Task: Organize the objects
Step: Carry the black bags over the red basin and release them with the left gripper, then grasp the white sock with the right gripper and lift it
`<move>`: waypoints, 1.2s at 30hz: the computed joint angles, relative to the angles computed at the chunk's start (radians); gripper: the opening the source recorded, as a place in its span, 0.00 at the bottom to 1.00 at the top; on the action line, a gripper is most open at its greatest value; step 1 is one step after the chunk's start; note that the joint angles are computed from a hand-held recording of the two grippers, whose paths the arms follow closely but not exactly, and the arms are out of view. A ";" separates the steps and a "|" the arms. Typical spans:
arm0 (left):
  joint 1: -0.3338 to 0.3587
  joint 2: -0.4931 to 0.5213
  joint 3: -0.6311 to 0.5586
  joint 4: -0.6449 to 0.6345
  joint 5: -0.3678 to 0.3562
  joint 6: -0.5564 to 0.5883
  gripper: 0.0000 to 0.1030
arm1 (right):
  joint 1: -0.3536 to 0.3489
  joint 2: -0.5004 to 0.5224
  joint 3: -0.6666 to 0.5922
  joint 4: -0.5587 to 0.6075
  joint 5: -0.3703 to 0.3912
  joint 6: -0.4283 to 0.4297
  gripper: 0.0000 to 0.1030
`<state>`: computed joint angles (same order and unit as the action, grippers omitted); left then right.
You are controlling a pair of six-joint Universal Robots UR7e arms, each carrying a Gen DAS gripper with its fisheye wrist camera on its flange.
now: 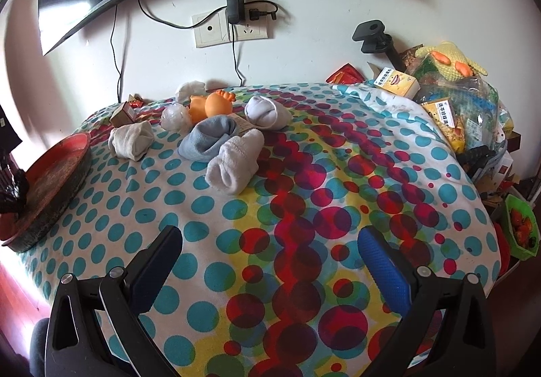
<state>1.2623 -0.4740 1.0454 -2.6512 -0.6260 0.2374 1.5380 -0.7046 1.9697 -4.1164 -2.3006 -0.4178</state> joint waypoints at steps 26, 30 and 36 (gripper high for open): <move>-0.003 -0.343 0.757 -0.573 -0.592 0.097 0.54 | 0.017 0.017 -0.146 0.195 -0.043 -0.078 1.00; 0.010 -0.351 0.763 -0.490 -0.675 0.054 0.54 | 0.013 0.052 -0.272 0.376 -0.112 -0.013 1.00; 0.000 -0.371 0.808 -0.584 -0.704 0.056 0.84 | -0.013 0.059 -0.368 0.564 -0.160 0.222 1.00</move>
